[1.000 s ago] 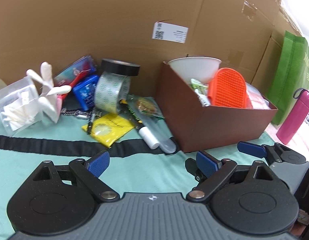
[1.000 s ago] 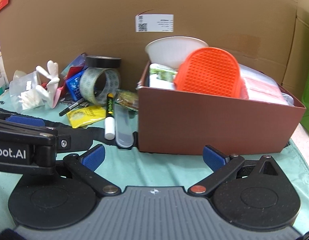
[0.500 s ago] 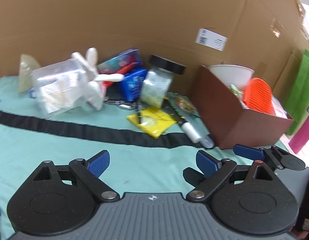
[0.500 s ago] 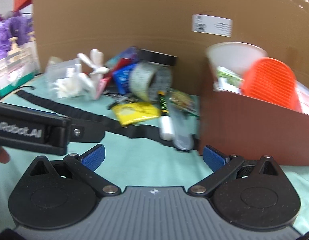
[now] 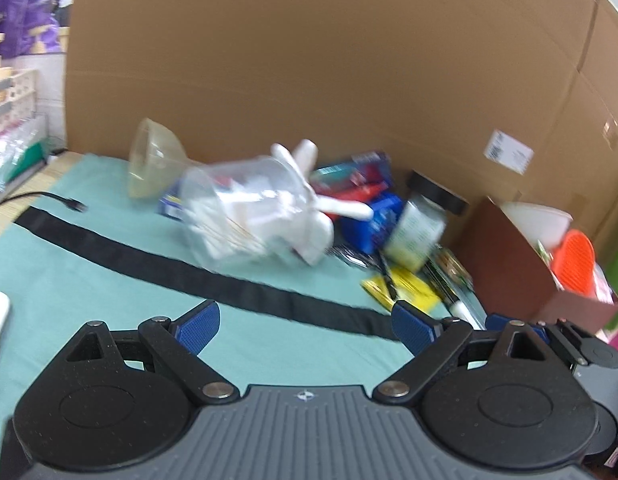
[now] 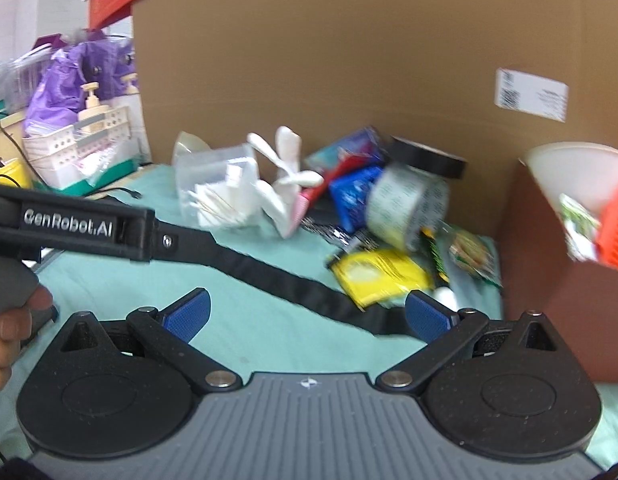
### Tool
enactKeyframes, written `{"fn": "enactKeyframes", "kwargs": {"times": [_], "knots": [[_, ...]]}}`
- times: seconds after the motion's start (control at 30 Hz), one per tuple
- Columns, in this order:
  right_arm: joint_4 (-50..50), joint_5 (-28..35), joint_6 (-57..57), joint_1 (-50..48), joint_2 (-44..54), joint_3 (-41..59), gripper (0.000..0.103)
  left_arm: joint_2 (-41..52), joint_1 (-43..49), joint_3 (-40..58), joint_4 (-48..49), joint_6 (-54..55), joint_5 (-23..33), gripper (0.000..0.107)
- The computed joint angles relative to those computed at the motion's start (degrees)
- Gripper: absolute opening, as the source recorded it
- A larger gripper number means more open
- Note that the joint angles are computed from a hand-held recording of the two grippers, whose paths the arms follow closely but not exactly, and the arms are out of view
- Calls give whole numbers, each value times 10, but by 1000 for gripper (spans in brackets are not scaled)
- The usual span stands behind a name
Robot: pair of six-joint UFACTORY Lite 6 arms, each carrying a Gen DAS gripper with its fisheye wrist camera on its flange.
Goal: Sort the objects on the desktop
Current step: 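Move the left gripper down to the yellow sachet on the cloth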
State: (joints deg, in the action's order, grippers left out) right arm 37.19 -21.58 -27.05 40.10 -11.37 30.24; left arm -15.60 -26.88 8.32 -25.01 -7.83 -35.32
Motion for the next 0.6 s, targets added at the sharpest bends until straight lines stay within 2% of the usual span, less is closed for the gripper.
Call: {"fn": "enactKeyframes", "kwargs": {"times": [0.13, 0.2, 0.23, 0.37, 0.4, 0.47, 0.6], "knots": [[-22, -12, 24, 3, 50, 39, 99, -5, 55, -8, 102, -61, 3, 95], [-31, -13, 31, -6, 76, 57, 81, 20, 67, 3, 145, -88, -5, 95], [-27, -7, 29, -12, 92, 69, 79, 38, 67, 13, 159, -96, -10, 94], [-36, -1, 30, -36, 148, 104, 78, 131, 61, 69, 214, -120, -45, 92], [-35, -7, 25, -39, 159, 109, 76, 158, 61, 89, 230, -131, -48, 90], [-27, -14, 7, -45, 182, 125, 74, 207, 61, 130, 266, -156, -50, 80], [-60, -10, 24, -72, 223, 159, 70, 276, 48, 188, 285, -167, -50, 77]]}}
